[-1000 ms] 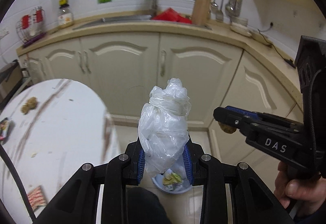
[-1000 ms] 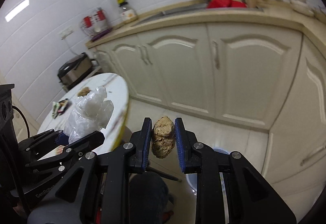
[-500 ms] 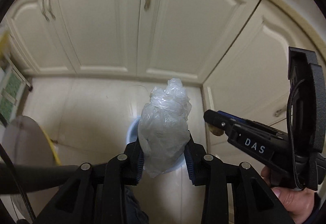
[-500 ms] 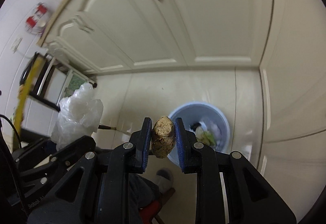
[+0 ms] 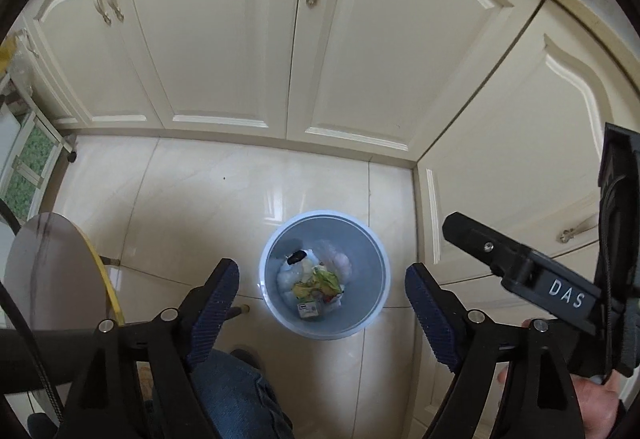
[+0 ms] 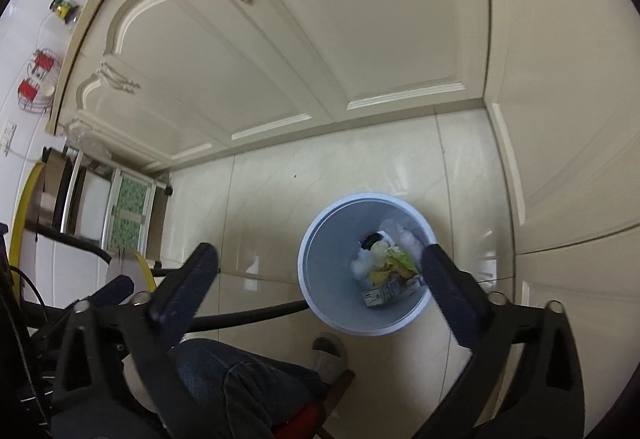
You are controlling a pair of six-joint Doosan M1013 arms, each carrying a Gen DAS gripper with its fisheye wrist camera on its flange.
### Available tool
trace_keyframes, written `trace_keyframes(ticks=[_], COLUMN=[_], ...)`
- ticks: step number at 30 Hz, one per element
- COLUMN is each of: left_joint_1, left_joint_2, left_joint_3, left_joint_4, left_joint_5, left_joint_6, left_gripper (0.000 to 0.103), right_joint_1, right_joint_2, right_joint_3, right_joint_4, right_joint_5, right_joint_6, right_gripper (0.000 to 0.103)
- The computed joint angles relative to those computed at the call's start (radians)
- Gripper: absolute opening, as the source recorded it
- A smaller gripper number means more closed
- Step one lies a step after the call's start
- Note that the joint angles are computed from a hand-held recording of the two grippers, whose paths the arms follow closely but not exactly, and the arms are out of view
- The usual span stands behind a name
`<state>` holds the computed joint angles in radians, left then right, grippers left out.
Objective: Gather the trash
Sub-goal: 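Carry the white bag and bread piece over the bin and open both tools, then return both tools from the bin to the table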
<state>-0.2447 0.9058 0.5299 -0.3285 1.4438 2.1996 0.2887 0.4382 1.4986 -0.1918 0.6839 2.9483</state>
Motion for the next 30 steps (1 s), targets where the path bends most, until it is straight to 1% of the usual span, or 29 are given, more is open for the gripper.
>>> trace_keyframes(ticks=[2,4,5,9,12,14,16,17,18,19,22,23,27,30], left_joint_1=[0.006,0.018,0.029,0.064,0.107,0.143,0.178,0.195,0.208,0.226,0.284,0.307,0.377,0.436], left_joint_2=[-0.054,-0.083,-0.115,-0.186,-0.250,-0.299,-0.328,-0.344,-0.355,-0.378,-0.429,-0.439,-0.495,-0.527], left_joint_3=[0.093,0.125,0.171,0.252,0.322,0.375,0.397,0.400,0.409,0.434,0.488,0.494,0.555,0.589], left_joint_4=[-0.017,-0.045,-0.063,-0.144,-0.220,-0.274,-0.321,-0.340,-0.355,-0.371,-0.425,-0.440,-0.496,-0.540], left_joint_5=[-0.055,-0.082,-0.106,-0.166,-0.216,-0.247,-0.269,-0.272,-0.291,-0.304,-0.371,-0.373,-0.438,-0.486], left_joint_6=[0.027,0.052,0.072,0.129,0.181,0.219,0.236,0.237,0.240,0.253,0.286,0.296,0.335,0.360], left_gripper=[0.082,0.083,0.084,0.087,0.091,0.093,0.093,0.094,0.094,0.095,0.098,0.098,0.098,0.100], right_joint_1=[0.005,0.013,0.019,0.044,0.074,0.095,0.117,0.125,0.140,0.149,0.183,0.193,0.234,0.267], right_joint_2=[-0.004,-0.015,-0.022,-0.047,-0.065,-0.071,-0.073,-0.072,-0.069,-0.064,-0.041,-0.031,0.016,0.064], right_joint_3=[-0.011,-0.018,-0.021,-0.041,-0.071,-0.098,-0.133,-0.147,-0.172,-0.191,-0.275,-0.302,-0.422,-0.531], right_joint_4=[-0.016,-0.043,-0.063,-0.152,-0.237,-0.288,-0.334,-0.349,-0.377,-0.389,-0.427,-0.436,-0.469,-0.482], right_joint_5=[0.030,0.056,0.066,0.100,0.130,0.148,0.161,0.166,0.173,0.176,0.182,0.182,0.181,0.180], right_joint_6=[0.020,0.051,0.070,0.130,0.175,0.189,0.190,0.188,0.183,0.176,0.119,0.099,0.012,-0.063], right_gripper=[0.103,0.103,0.103,0.103,0.103,0.103,0.103,0.103,0.103,0.103,0.103,0.103,0.103,0.103])
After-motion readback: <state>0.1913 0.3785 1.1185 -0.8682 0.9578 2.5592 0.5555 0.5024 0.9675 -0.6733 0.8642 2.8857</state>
